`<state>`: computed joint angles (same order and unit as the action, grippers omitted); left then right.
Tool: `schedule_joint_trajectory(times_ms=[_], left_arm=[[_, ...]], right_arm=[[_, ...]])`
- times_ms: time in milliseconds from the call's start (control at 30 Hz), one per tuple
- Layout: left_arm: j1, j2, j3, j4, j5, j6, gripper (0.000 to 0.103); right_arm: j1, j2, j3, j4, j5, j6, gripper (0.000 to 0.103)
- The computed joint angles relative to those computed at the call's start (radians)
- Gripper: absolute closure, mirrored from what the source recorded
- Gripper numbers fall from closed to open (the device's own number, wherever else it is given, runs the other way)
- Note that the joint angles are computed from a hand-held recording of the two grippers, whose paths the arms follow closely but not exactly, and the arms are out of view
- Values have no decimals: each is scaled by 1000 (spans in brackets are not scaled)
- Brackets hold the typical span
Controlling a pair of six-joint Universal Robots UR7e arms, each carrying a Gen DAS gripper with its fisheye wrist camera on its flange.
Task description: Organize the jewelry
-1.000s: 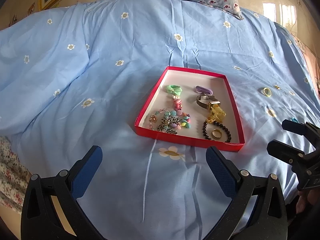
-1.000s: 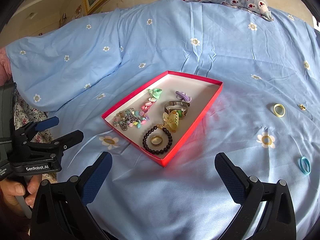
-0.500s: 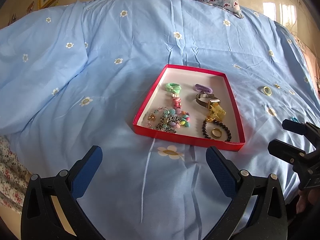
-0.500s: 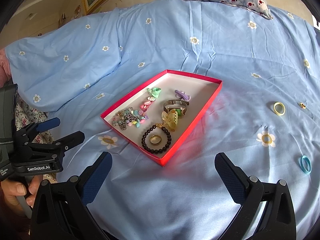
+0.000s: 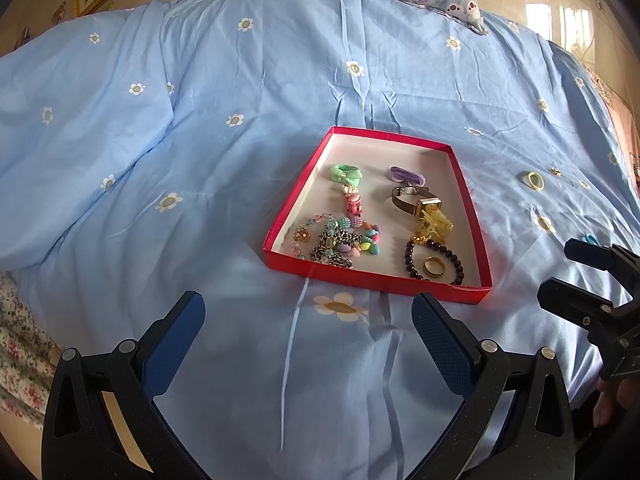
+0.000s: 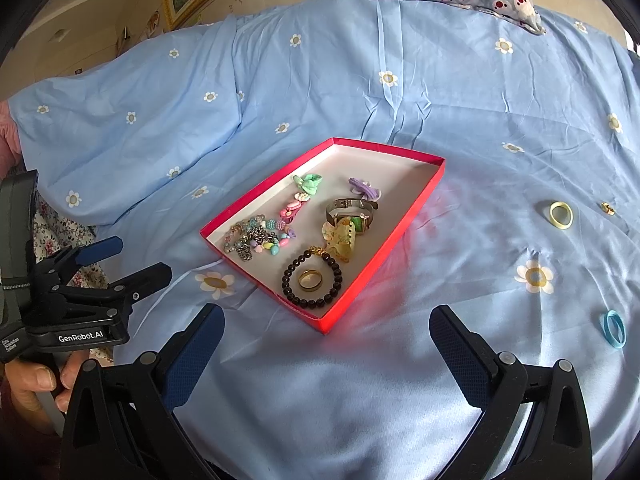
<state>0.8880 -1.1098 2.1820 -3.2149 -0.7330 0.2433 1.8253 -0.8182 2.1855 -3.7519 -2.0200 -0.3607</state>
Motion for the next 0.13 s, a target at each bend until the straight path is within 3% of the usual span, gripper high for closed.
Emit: schedule_joint_trajectory(times_ms=[133], left_arm=[[1, 6, -7, -2, -8, 1, 0]], right_arm=[[-1, -3, -1, 3, 3, 2, 0]])
